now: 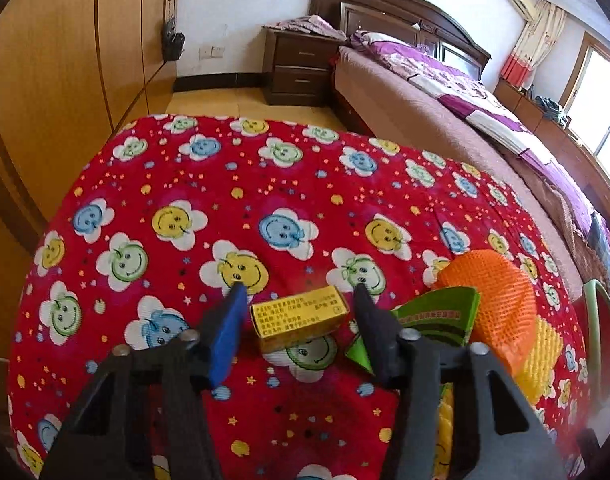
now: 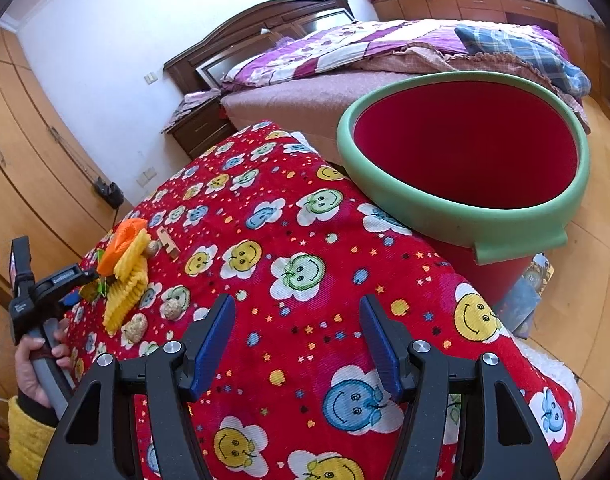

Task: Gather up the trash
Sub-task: 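Close the left tool on the yellow box while the right tool reaches the yellow foam mesh, then close the right tool on the yellow foam mesh sleeve and lift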

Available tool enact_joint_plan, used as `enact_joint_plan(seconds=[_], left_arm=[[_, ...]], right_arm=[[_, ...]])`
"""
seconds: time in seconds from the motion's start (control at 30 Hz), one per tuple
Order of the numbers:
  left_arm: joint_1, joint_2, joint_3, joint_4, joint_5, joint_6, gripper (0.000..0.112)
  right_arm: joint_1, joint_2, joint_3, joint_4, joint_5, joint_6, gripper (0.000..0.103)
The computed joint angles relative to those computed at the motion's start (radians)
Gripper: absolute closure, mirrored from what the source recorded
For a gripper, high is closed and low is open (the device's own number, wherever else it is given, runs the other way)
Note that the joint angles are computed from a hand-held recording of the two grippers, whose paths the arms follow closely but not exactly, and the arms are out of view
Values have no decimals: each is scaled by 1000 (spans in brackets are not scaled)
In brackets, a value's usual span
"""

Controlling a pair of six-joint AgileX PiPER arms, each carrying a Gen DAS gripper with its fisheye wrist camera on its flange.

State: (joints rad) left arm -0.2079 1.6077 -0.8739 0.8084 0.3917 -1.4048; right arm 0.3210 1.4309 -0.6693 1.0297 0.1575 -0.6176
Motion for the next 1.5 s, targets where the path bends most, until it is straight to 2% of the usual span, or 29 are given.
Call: enact_joint_plan(seconds=[0.13,0.33,0.53,0.7,0.83,1.1,1.3,1.33,1.47,1.5], left_arm=[[-17,-26,33,78,-9,-76,68],[-40,-121,80,67,-14,-48,68],[-93,-201,124,69,27,-47,68],[-94,-211,148,109,9,-90,68],[-105,-212,171,208,-7,-201,68],[-115,-188,190,313,-55,-301,68],[-124,-176,198,365,-76,-349,69],[-125,-177,200,372,-79,-356,69],[-132,-179,207,401,-77,-383,68],[-135,-180,208,411,-75,-393,68]], right_arm=[[0,-2,0,-14,1,8,37],[15,-7,-18,-125,14,119,37],[97,7,-91,-443,12,424,37],[161,64,-204,-653,41,631,37],[210,142,-325,-769,78,749,37],[275,320,-540,-790,156,796,37],[289,442,-657,-635,205,678,38],[292,458,-668,-602,205,654,42],[297,507,-705,-521,221,589,74],[297,509,-702,-505,218,576,79]])
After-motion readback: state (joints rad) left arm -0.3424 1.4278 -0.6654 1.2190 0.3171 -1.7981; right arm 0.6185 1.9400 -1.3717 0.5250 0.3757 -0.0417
